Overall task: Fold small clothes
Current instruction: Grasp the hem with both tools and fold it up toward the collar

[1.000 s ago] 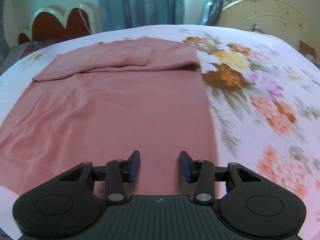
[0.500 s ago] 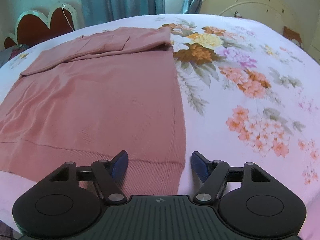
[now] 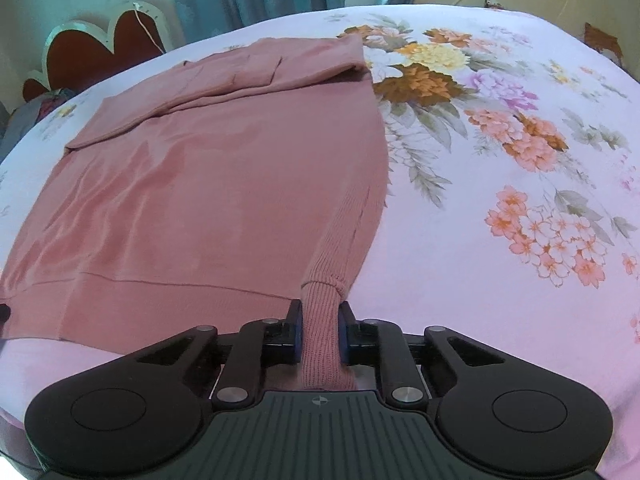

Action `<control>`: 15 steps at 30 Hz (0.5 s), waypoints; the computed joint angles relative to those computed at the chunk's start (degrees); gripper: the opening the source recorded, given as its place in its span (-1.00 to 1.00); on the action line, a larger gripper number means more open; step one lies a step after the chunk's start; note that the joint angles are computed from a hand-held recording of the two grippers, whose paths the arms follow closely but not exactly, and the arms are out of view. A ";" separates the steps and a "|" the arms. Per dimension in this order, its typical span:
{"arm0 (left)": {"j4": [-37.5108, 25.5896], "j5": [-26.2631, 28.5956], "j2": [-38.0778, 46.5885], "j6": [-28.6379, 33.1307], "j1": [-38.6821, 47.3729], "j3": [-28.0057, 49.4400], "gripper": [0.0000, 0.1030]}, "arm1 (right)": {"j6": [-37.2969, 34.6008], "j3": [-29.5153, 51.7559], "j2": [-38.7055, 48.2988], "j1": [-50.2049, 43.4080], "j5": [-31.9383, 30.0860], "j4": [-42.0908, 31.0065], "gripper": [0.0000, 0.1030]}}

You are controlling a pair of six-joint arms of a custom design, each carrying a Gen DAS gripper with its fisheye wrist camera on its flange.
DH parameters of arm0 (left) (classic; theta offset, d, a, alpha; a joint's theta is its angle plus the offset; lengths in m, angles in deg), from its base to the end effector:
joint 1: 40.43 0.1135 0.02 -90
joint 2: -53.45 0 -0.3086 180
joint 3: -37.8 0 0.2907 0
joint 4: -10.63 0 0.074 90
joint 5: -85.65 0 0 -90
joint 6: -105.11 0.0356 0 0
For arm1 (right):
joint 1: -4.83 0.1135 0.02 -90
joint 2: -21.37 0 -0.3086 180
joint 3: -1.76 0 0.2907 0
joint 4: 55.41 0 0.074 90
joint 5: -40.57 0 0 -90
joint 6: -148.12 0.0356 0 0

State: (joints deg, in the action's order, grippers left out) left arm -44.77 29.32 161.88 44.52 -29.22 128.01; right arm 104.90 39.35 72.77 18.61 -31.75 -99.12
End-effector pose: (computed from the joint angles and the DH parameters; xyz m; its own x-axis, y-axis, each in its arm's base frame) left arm 0.4187 0.0629 0.2160 -0.8240 0.2533 -0.5069 0.4548 0.8292 -0.3249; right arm 0.1655 0.0294 0.1942 -0.6110 0.5650 -0.5544 0.5501 0.8067 0.2159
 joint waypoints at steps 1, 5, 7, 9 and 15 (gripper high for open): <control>-0.77 1.00 0.49 0.10 0.12 1.03 -0.87 | 0.04 0.13 -0.85 -0.32 -0.44 -0.09 -0.71; -1.90 5.91 1.14 -0.56 -0.09 4.73 -0.88 | -0.64 1.38 -4.59 -3.60 -2.82 0.18 -0.71; -1.97 8.21 1.80 -2.38 -0.69 7.14 -0.88 | -1.73 2.52 -5.44 -6.63 -4.70 1.22 -0.71; -0.47 9.88 2.47 -5.05 -1.77 9.27 -0.88 | -3.30 4.09 -5.02 -9.19 -5.97 2.71 -0.71; 7.66 11.38 5.17 -14.02 -6.46 14.69 -0.89 | -10.09 8.73 1.86 -18.62 -12.37 11.64 -0.71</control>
